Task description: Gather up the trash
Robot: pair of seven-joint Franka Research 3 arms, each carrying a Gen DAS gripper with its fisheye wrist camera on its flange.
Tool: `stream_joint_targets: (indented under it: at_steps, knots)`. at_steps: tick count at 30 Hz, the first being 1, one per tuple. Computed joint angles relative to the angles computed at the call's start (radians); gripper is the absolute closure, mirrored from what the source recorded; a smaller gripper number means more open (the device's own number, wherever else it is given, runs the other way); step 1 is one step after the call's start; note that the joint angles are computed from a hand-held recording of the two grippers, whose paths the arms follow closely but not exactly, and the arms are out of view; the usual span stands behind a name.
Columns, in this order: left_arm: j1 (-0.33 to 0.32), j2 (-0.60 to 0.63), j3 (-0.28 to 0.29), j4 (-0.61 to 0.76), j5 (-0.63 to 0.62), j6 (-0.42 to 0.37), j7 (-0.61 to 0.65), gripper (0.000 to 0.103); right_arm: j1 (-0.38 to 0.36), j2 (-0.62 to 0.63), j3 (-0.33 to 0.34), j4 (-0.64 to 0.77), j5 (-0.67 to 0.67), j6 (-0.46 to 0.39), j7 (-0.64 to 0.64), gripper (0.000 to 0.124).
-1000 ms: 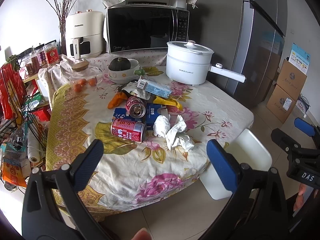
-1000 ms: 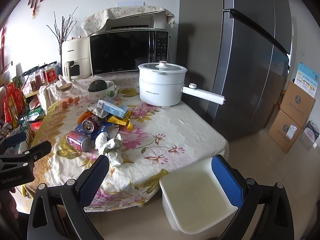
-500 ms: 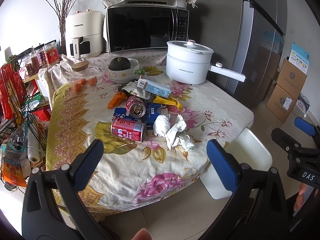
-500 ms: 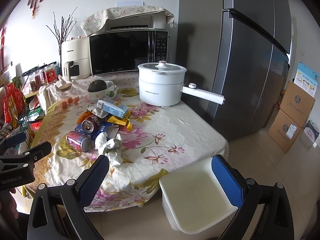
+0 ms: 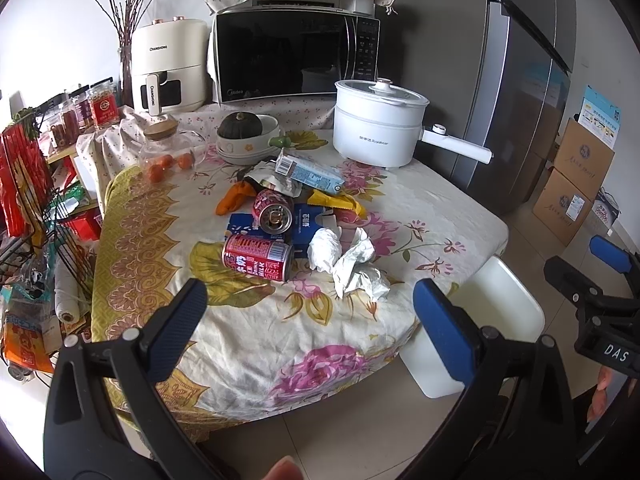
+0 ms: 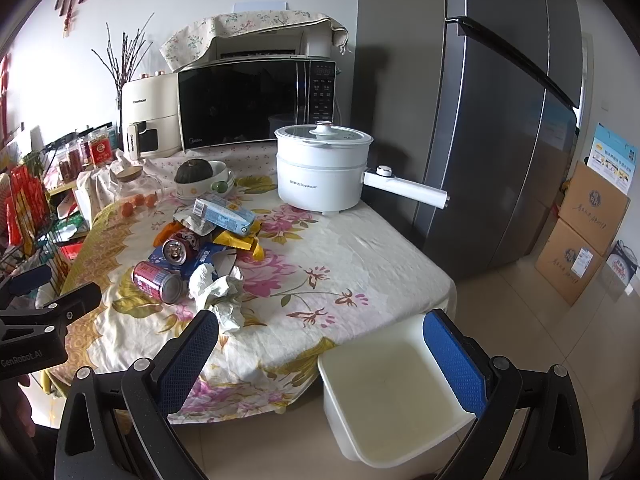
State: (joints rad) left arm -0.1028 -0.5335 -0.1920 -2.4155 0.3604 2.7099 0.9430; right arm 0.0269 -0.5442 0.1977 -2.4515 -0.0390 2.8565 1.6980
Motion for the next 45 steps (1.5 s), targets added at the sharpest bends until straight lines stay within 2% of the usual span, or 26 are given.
stream_joint_targets:
  at_steps: [7,12,15,18,21,26,31,35,39,45]
  knots:
    - [-0.003,0.013,0.006,0.014,-0.003,-0.029,0.011,0.001,0.000,0.003,-0.004,-0.001,0.002,0.003,0.002,0.021]
    - [-0.005,0.034,0.018,0.038,-0.012,-0.051,0.035,0.001,-0.031,0.014,0.022,0.012,-0.024,-0.009,0.032,0.021]
    - [0.005,0.054,0.018,0.064,-0.006,-0.070,0.049,0.001,-0.011,0.040,0.002,0.047,-0.024,-0.059,0.018,0.021]
    - [-0.011,0.103,0.045,0.127,-0.038,-0.131,0.117,0.001,0.027,0.083,-0.029,0.117,-0.026,-0.136,-0.040,0.021]
    - [-0.034,0.160,0.089,0.194,-0.129,-0.185,0.204,0.001,0.050,0.146,-0.045,0.221,-0.044,-0.250,-0.092,0.021]
    - [-0.028,0.273,0.127,0.295,-0.302,-0.262,0.294,0.001,0.096,0.271,-0.083,0.368,-0.027,-0.344,-0.151,0.021]
    - [0.019,0.374,0.127,0.342,-0.410,-0.294,0.283,0.001,0.154,0.400,-0.139,0.472,0.130,-0.426,-0.225,0.021]
    - [0.053,0.463,0.118,0.397,-0.474,-0.317,0.254,0.009,0.159,0.475,-0.154,0.536,0.156,-0.518,-0.226,0.021]
    - [0.073,0.528,0.094,0.435,-0.453,-0.277,0.172,0.009,0.159,0.519,-0.167,0.585,0.202,-0.539,-0.220,0.021]
    - [0.092,0.623,0.079,0.499,-0.427,-0.286,0.039,0.010,0.162,0.563,-0.171,0.630,0.183,-0.561,-0.202,0.021]
